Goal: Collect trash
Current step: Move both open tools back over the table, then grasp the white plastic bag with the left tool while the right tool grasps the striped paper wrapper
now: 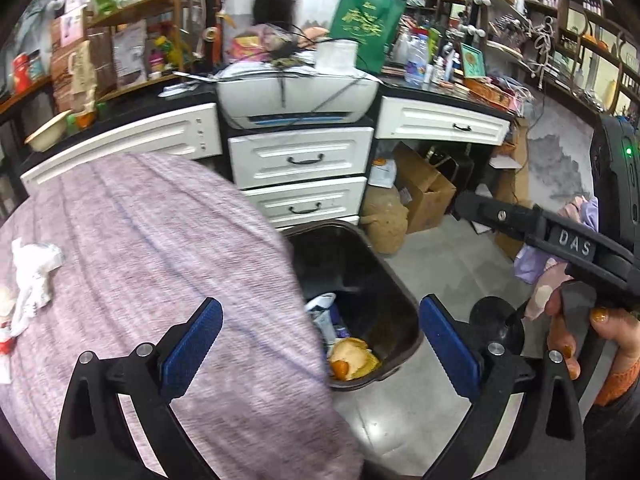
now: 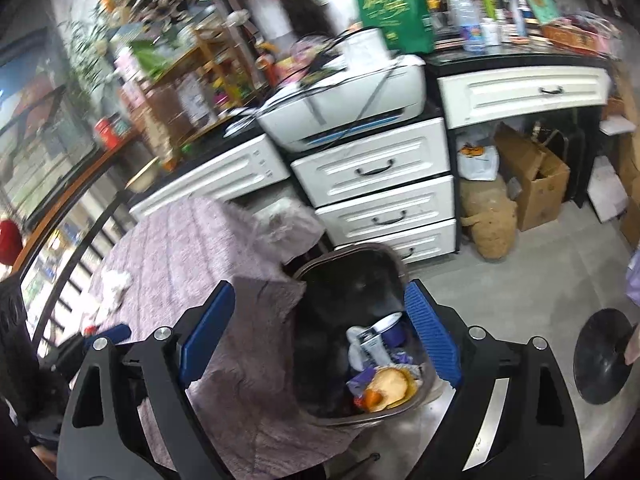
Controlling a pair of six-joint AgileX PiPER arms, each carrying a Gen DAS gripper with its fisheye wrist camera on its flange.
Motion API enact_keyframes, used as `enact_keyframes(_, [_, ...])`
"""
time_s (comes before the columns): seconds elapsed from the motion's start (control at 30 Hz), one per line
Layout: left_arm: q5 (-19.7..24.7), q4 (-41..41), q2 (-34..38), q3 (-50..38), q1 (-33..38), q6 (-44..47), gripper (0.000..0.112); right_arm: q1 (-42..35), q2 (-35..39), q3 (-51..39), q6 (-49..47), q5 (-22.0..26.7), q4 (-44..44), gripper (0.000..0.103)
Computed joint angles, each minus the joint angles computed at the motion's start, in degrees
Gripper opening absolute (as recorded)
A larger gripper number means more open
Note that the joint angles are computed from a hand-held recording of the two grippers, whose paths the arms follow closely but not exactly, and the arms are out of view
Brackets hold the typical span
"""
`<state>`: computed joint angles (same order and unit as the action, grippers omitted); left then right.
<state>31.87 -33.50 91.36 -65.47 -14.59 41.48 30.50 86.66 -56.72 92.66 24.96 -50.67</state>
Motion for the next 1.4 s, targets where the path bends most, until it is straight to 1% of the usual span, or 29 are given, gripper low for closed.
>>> enact_keyframes(0.17, [0.8,-3.1,-2.0,2.0,6.5,5.1,0.097,4.1,4.9,-6.2,-8.0,0.8,4.7,0.086])
enact_keyframes(0.27, [0.2,-4.5,-2.9,3.2,10.8,8.4,0.097,6.2,8.1,-10.3,-13.7,1.4,8.4,0.086])
enact_keyframes(0.33, [0.5,-5.6,-3.1,3.6,14.3,10.5,0.097,7.2,10.1,-13.0,-18.1,1.7,11.6,0.086])
enact_keyframes(0.43, [1.5,-7.2,-2.7,3.4,19.8,13.1,0.097,8.2,13.3,-17.8,-25.3,2.1,17.6,0.086])
enact_keyframes(0.63, [3.2,-9.5,-0.4,1.0,30.1,16.0,0.097,10.6,20.6,-28.8,-36.1,4.8,25.8,0.086])
enact_keyframes(0.77, [2.5,-8.2,3.1,-2.8,35.9,15.3,0.097,12.2,25.5,-36.7,-42.6,7.6,30.6,0.086])
enact_keyframes(0.83, [1.2,-7.2,4.6,-4.2,37.5,14.4,0.097,12.9,27.6,-40.2,-45.1,9.0,32.6,0.086])
enact_keyframes(0.87, [0.1,-5.9,6.1,-5.6,38.2,13.1,0.097,13.3,28.8,-42.1,-46.4,9.9,33.4,0.086])
enact_keyframes(0.97, [-1.2,-1.0,11.2,-11.2,39.2,8.8,0.095,14.3,31.7,-47.0,-48.8,12.5,34.8,0.086])
enact_keyframes(1.03, [-0.6,3.2,14.8,-15.6,39.3,5.3,0.093,14.8,33.1,-49.8,-50.3,14.1,35.6,0.086])
enact_keyframes(1.07, [1.0,5.6,17.2,-18.9,39.3,3.3,0.090,15.0,34.0,-51.4,-50.8,15.0,35.8,0.086])
enact_keyframes(1.17, [4.3,8.2,21.3,-24.4,39.1,1.9,0.083,15.5,36.8,-56.7,-52.7,18.0,36.6,0.086])
enact_keyframes(1.2, [4.8,9.4,22.1,-25.3,38.9,1.3,0.076,15.6,37.9,-58.7,-53.3,19.0,36.9,0.086])
enact_keyframes(1.23, [5.0,11.3,23.0,-26.5,38.6,-0.2,0.072,15.7,39.2,-61.1,-54.1,20.2,37.3,0.086])
enact_keyframes(1.27, [5.4,11.1,23.5,-26.8,38.9,0.4,0.065,15.8,40.7,-63.9,-54.7,21.4,37.6,0.086])
enact_keyframes(1.3, [7.2,10.2,24.4,-28.2,39.3,1.6,0.055,15.9,41.5,-65.4,-55.2,22.1,37.8,0.086])
enact_keyframes(1.33, [7.6,8.9,24.4,-28.1,39.6,3.3,0.050,15.9,43.3,-68.7,-56.1,23.7,38.3,0.086])
enact_keyframes(1.4, [7.4,7.7,23.6,-26.8,40.0,5.3,0.035,15.8,47.0,-75.8,-58.2,26.9,39.7,0.086])
